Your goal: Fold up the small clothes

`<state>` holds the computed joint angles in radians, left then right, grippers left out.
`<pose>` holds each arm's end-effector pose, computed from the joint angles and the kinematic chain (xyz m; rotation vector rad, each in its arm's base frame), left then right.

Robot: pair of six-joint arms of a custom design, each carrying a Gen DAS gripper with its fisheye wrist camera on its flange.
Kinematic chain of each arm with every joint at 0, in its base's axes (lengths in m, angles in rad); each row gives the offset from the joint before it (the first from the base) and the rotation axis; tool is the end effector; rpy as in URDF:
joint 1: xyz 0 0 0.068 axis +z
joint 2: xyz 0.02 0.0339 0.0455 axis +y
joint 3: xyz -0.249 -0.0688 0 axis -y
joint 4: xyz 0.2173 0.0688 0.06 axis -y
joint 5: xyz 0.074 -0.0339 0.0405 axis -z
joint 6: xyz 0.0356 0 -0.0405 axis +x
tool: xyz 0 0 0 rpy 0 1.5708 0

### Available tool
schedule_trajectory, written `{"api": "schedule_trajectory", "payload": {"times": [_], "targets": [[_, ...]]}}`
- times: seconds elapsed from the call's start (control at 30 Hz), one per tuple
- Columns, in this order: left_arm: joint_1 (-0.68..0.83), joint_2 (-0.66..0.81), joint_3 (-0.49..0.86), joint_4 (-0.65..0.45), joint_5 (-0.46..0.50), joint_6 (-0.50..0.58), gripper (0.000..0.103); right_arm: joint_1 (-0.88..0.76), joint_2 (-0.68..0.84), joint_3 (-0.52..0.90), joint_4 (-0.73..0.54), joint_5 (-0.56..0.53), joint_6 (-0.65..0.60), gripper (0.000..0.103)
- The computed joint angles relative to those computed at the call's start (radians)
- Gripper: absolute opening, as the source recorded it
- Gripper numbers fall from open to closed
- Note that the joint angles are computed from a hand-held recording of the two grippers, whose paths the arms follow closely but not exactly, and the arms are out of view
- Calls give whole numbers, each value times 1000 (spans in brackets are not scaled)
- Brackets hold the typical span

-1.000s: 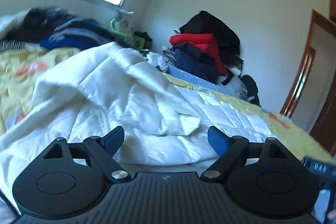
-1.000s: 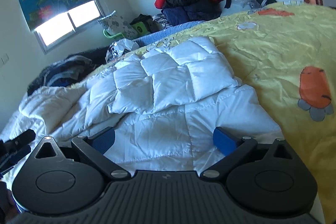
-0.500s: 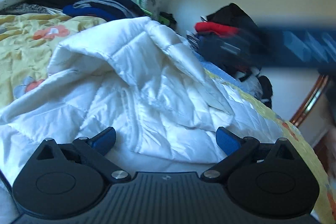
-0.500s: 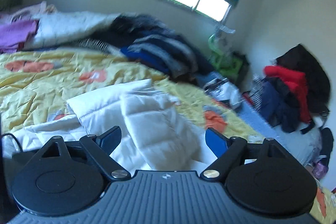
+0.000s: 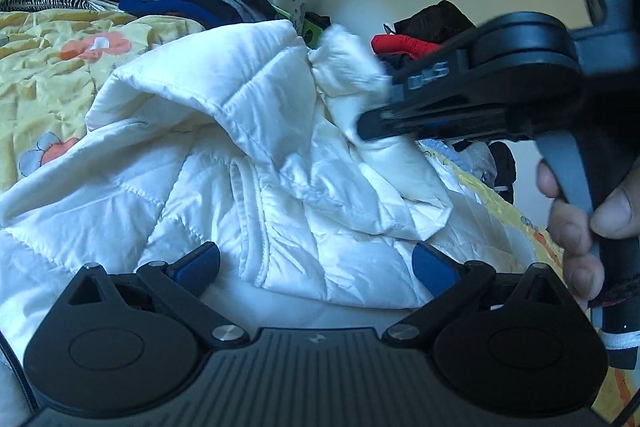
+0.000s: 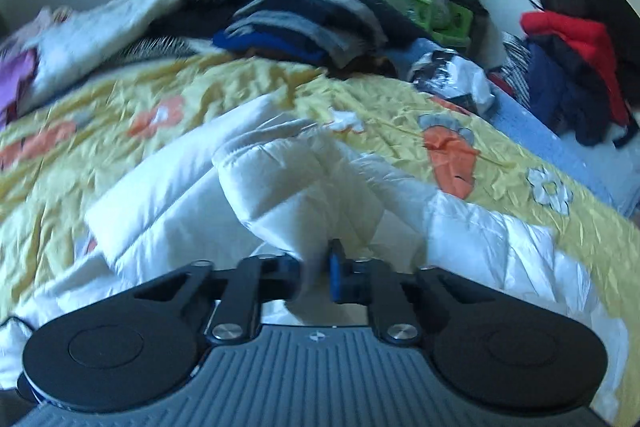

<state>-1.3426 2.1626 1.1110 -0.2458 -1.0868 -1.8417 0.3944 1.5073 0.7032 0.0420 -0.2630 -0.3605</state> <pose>0.1083 -0.3272 0.0741 -0.6688 1.9370 -0.3072 0.2518 0.1148 0.1723 -0.9766 2.1071 0.3235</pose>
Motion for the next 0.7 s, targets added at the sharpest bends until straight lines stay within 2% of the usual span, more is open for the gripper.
{"api": "schedule_trajectory", "payload": {"times": [0.1, 0.2, 0.3, 0.4, 0.5, 0.63, 0.7], "targets": [[-1, -5, -17, 17, -8, -7, 103, -131, -62, -23, 20, -137, 83, 8], [0, -14, -45, 57, -16, 3, 103, -368, -98, -27, 4, -371, 153, 8], [-2, -20, -68, 109, -25, 40, 103, -620, -32, -7, -29, -525, 145, 7], [-3, -30, -102, 212, -28, 134, 103, -805, 114, 31, -58, -572, 80, 8], [-7, -25, -94, 229, -37, 185, 103, -913, 218, 31, 2, -618, 71, 8], [0, -24, -93, 226, -29, 176, 103, -972, 280, -33, 184, -688, 167, 8], [9, -24, -85, 190, -11, 136, 103, -969, 333, -2, 141, -691, 145, 11]]}}
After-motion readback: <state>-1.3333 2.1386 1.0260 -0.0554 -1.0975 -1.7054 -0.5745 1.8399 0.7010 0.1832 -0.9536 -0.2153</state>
